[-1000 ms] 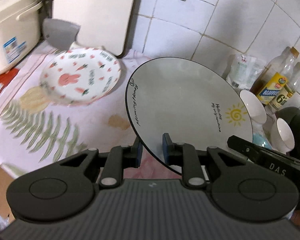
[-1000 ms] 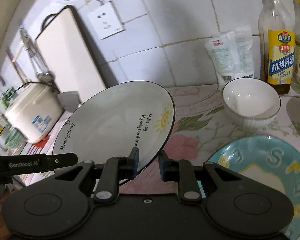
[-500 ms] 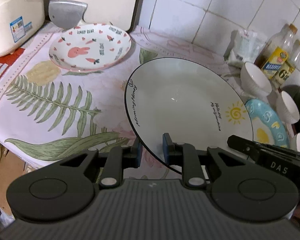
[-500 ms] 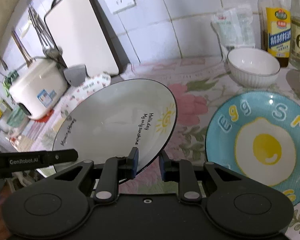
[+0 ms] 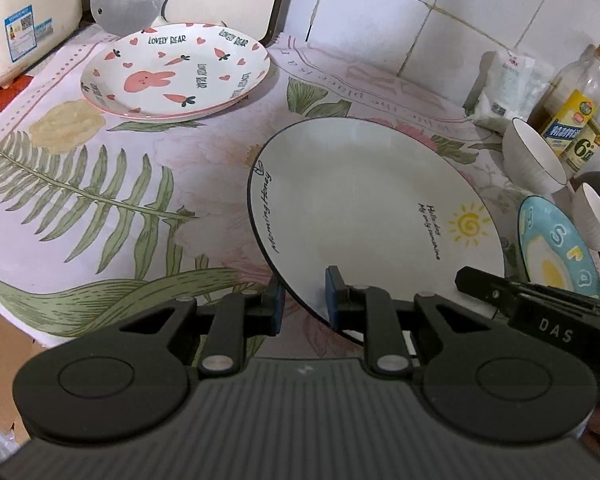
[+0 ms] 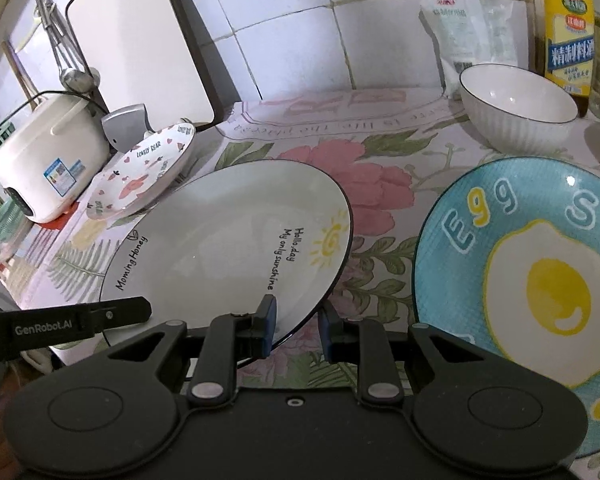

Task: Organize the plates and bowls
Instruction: 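Lift the white plate, carry it toward the bunny plate, lower and release, then move both grippers to the blue Egg plate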

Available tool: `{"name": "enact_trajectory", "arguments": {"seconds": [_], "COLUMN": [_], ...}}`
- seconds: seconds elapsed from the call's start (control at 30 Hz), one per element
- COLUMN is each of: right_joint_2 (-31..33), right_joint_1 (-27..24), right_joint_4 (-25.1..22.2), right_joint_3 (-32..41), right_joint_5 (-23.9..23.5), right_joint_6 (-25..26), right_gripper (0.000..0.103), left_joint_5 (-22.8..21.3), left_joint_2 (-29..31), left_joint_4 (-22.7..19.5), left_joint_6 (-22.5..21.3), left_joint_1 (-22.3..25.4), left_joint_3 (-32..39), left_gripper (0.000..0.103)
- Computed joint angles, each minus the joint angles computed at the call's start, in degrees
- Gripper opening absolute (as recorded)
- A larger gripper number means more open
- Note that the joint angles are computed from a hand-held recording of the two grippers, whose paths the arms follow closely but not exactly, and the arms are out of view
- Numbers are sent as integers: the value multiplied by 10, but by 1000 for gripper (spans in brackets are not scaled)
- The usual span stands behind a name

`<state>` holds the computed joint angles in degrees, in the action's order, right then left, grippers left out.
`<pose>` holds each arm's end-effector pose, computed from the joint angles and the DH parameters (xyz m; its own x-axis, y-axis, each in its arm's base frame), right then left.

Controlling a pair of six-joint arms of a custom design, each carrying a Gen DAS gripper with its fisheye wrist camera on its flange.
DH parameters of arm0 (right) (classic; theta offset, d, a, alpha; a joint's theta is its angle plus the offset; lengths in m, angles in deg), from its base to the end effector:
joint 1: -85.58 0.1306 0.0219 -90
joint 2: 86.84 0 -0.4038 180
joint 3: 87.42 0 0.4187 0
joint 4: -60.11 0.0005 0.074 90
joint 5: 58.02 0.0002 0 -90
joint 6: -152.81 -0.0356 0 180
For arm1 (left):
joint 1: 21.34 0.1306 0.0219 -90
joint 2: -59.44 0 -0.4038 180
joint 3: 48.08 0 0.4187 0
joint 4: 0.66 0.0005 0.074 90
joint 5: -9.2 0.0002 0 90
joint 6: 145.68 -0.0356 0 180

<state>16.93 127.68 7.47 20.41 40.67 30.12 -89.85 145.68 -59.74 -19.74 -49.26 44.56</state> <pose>0.4549 0.4031 0.4704 -0.7861 0.0092 -0.6180 -0.1948 0.9452 0.2620 0.4243 -0.2191 0.4933 -0.7909 -0.2369 -0.5643 -0.1063 0.9612 -0.2546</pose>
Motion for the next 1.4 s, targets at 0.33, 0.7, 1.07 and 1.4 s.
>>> {"name": "enact_trajectory", "arguments": {"seconds": [0.33, 0.7, 1.07, 1.4], "right_joint_2": [6, -13, -110, -196], "right_joint_1": [5, 16, 26, 29], "right_joint_4": [-23, -67, -61, -91], "right_joint_3": [11, 28, -16, -21], "right_joint_5": [31, 41, 54, 77], "right_joint_6": [20, 51, 83, 114], "right_gripper": [26, 41, 66, 79], "left_joint_5": [20, 13, -21, -17], "left_joint_2": [6, 24, 21, 55], "left_joint_4": [-16, -116, -203, -292], "left_joint_6": [46, 46, -28, -48], "left_joint_1": [2, -8, -60, -110], "left_joint_3": [5, 71, 160, 277], "left_gripper": [18, 23, 45, 62]}}
